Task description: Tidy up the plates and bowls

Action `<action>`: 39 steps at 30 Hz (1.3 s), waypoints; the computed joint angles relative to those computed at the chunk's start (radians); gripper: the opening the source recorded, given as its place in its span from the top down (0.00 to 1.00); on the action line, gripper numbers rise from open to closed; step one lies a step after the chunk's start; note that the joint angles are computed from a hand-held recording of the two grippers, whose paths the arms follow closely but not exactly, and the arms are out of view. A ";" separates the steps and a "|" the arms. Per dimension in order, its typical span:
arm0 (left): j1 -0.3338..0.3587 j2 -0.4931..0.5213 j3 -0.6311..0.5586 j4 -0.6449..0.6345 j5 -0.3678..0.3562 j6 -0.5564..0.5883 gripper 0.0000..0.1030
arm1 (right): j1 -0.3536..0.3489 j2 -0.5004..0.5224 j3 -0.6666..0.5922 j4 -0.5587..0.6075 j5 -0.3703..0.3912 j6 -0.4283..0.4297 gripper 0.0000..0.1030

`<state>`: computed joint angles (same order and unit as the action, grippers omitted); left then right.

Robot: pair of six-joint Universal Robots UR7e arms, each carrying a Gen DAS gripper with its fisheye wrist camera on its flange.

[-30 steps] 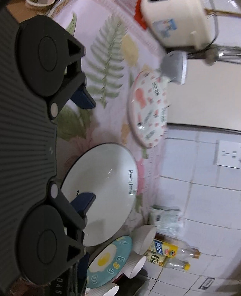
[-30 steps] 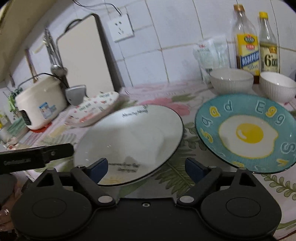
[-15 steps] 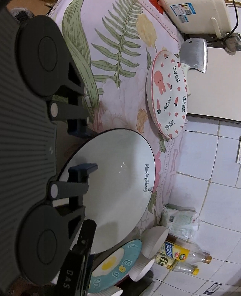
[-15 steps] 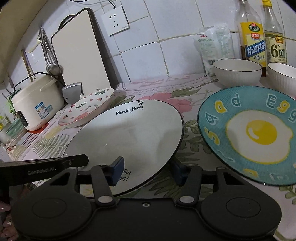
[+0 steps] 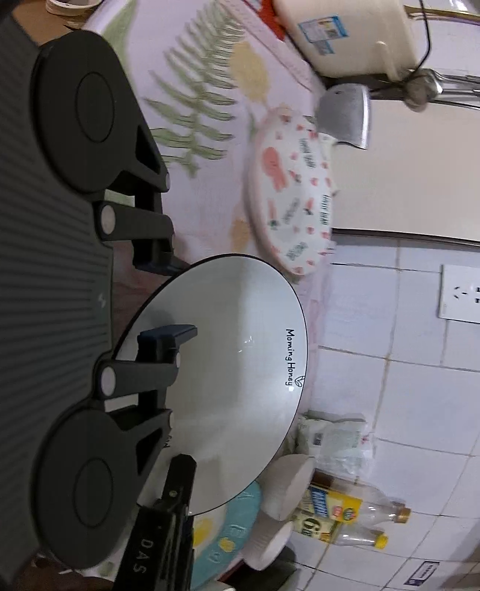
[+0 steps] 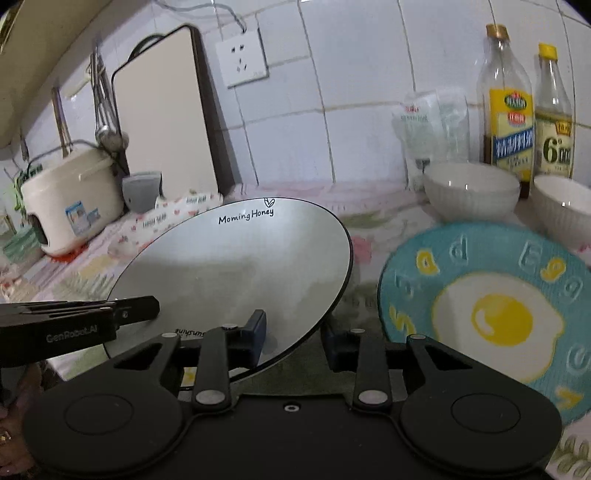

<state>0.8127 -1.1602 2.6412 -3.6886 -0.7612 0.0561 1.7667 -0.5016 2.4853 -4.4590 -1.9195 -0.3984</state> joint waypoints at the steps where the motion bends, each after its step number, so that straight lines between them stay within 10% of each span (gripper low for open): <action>1: 0.009 -0.010 -0.023 0.028 -0.009 0.009 0.75 | 0.006 -0.013 -0.009 0.017 -0.007 -0.004 0.64; 16: 0.144 0.103 -0.349 0.226 -0.160 0.038 0.75 | 0.020 -0.160 -0.198 0.326 -0.135 -0.003 0.63; 39: 0.198 0.224 -0.492 0.337 -0.091 -0.009 0.75 | -0.005 -0.151 -0.350 0.632 -0.251 0.052 0.58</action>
